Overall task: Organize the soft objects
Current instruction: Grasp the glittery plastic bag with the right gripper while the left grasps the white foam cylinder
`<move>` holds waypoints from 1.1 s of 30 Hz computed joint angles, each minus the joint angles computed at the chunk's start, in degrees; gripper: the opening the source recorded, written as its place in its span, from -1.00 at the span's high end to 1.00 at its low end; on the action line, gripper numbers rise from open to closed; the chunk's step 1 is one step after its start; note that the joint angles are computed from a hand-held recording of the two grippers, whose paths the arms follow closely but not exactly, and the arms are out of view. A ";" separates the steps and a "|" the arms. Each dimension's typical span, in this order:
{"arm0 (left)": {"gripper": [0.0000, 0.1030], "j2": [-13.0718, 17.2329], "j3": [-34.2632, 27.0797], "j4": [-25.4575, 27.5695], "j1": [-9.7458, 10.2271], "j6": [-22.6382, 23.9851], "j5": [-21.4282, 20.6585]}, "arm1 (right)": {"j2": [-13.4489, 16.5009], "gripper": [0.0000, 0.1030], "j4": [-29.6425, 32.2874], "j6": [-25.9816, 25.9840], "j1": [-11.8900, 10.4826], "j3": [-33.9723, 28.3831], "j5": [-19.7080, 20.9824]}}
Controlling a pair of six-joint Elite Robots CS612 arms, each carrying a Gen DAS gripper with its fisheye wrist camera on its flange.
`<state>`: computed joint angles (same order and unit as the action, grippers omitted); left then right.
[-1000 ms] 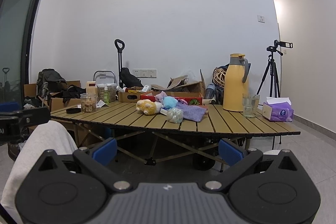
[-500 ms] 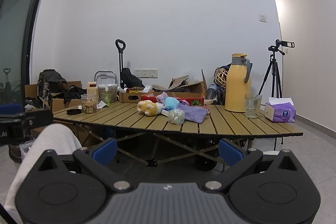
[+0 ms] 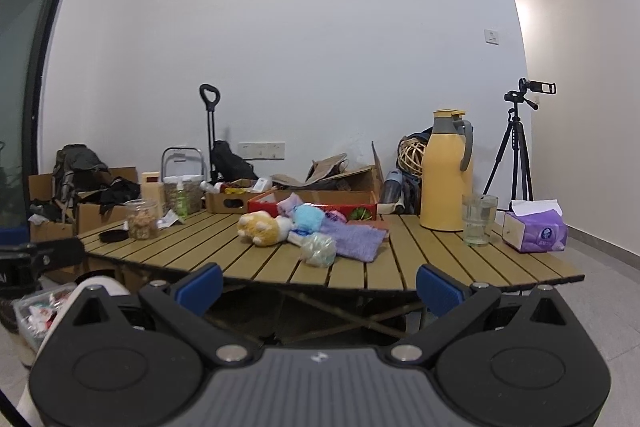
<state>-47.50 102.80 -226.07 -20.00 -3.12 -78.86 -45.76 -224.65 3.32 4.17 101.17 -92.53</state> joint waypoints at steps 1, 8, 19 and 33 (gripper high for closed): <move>-1.00 0.38 -1.20 1.10 0.23 -0.03 -0.52 | 0.51 -1.00 0.40 0.19 -0.17 -1.09 -0.14; -1.00 4.38 -10.83 8.06 1.39 1.23 -2.77 | 4.75 -1.00 6.22 1.20 -1.37 -10.59 0.36; -1.00 14.41 -33.66 26.05 3.65 -0.91 -7.26 | 13.67 -0.90 25.10 0.48 -2.60 -29.97 7.71; -1.00 16.31 -41.60 38.40 6.33 -5.56 -14.90 | 14.92 -0.14 36.92 2.78 -3.49 -37.84 10.30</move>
